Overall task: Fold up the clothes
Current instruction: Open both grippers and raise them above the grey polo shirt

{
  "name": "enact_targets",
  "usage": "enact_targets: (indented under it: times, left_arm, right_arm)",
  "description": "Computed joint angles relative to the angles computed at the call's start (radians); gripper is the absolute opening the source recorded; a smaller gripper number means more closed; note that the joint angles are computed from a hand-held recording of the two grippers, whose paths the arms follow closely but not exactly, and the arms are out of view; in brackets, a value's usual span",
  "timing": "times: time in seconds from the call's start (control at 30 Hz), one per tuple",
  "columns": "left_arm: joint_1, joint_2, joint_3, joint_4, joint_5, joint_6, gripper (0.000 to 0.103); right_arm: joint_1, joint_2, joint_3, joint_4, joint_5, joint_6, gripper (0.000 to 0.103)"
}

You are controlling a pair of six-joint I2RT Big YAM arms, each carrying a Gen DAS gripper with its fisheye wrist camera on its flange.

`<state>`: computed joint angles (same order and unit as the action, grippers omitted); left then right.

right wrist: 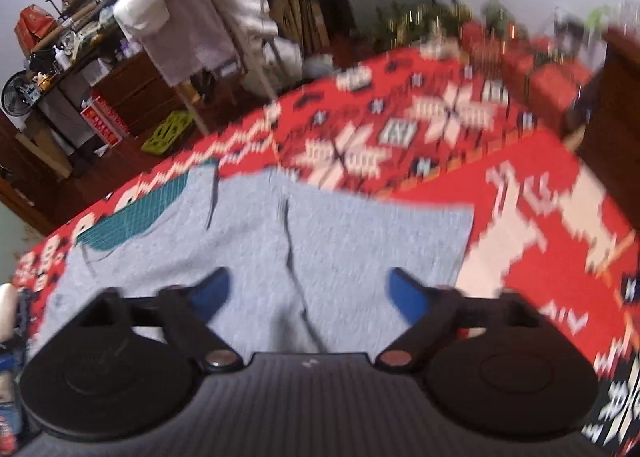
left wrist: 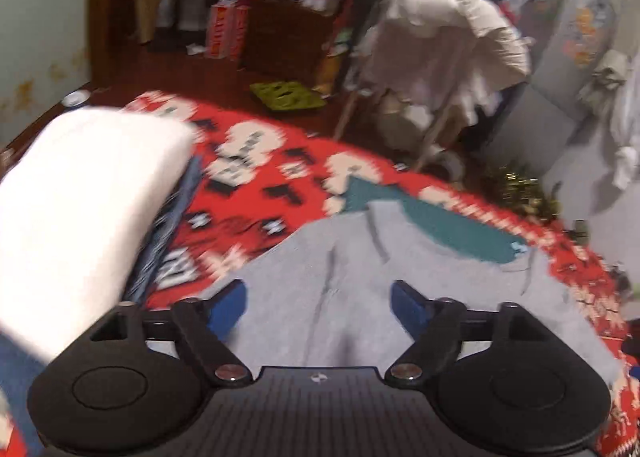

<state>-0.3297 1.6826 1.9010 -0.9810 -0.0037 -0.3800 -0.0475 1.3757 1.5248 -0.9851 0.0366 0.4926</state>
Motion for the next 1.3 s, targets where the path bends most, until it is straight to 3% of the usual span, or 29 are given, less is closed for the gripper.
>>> enact_targets:
  times: [0.03, 0.1, 0.17, 0.27, 0.3, 0.4, 0.43, 0.5, 0.57, 0.63, 0.7, 0.77, 0.93, 0.97, 1.03, 1.1, 1.2, 1.3]
  left_arm:
    - [0.003, 0.006, 0.001, 0.018, 0.010, -0.004, 0.087]
    - [0.008, 0.008, -0.022, 0.084, 0.028, -0.027, 0.087]
    - [0.012, 0.020, -0.023, 0.116, 0.032, -0.037, 0.095]
    - [0.007, 0.066, 0.035, 0.075, -0.001, -0.008, 0.095]
    - [0.007, 0.084, 0.063, 0.048, 0.001, 0.002, 0.095]
    - [0.014, 0.140, 0.153, -0.035, 0.059, 0.020, 0.084]
    - [0.020, 0.147, 0.162, -0.035, 0.098, 0.019, 0.075]
    - [0.014, 0.160, 0.177, -0.033, 0.081, 0.038, 0.071]
    - [0.006, 0.176, 0.198, -0.042, 0.045, 0.063, 0.056]
    - [0.007, 0.196, 0.222, -0.072, 0.055, 0.073, 0.048]
    - [0.009, 0.209, 0.234, -0.089, 0.066, 0.073, 0.047]
    - [0.006, 0.217, 0.238, -0.103, 0.056, 0.083, 0.047]
    - [0.004, 0.222, 0.231, -0.106, 0.059, 0.087, 0.046]
    - [0.003, 0.222, 0.226, -0.098, 0.059, 0.088, 0.035]
    - [0.000, 0.220, 0.219, -0.091, 0.048, 0.087, 0.016]
    - [-0.002, 0.208, 0.203, -0.075, 0.036, 0.095, 0.010]
    - [-0.001, 0.176, 0.165, -0.021, 0.028, 0.101, 0.006]
    - [-0.005, 0.117, 0.080, 0.105, 0.021, 0.138, 0.006]
  right_arm:
    - [0.009, 0.000, -0.005, 0.025, 0.036, -0.020, 0.103]
    - [0.008, 0.010, -0.007, 0.067, 0.020, -0.070, 0.103]
    - [0.000, 0.020, -0.012, 0.110, -0.024, -0.104, 0.103]
    - [-0.035, -0.005, -0.098, 0.291, -0.150, -0.047, 0.103]
    - [-0.039, -0.002, -0.103, 0.314, -0.147, -0.029, 0.103]
    - [-0.050, 0.019, -0.089, 0.338, -0.137, -0.004, 0.103]
    - [-0.053, 0.031, -0.072, 0.326, -0.132, -0.013, 0.103]
    - [-0.062, 0.056, -0.042, 0.308, -0.145, -0.012, 0.102]
    - [-0.076, 0.080, -0.015, 0.295, -0.185, 0.006, 0.087]
    - [-0.086, 0.108, 0.009, 0.277, -0.231, 0.023, 0.054]
    - [-0.085, 0.143, 0.036, 0.247, -0.236, 0.014, 0.044]
    - [-0.076, 0.158, 0.044, 0.228, -0.206, -0.008, 0.044]
    - [-0.053, 0.188, 0.061, 0.204, -0.166, -0.052, 0.031]
    - [-0.049, 0.193, 0.064, 0.208, -0.164, -0.056, 0.028]
    - [-0.040, 0.200, 0.069, 0.213, -0.147, -0.073, 0.005]
    - [-0.026, 0.205, 0.078, 0.198, -0.111, -0.116, 0.002]
    - [-0.012, 0.191, 0.071, 0.203, -0.072, -0.138, 0.002]
    - [-0.016, 0.160, 0.048, 0.261, -0.075, -0.127, 0.002]
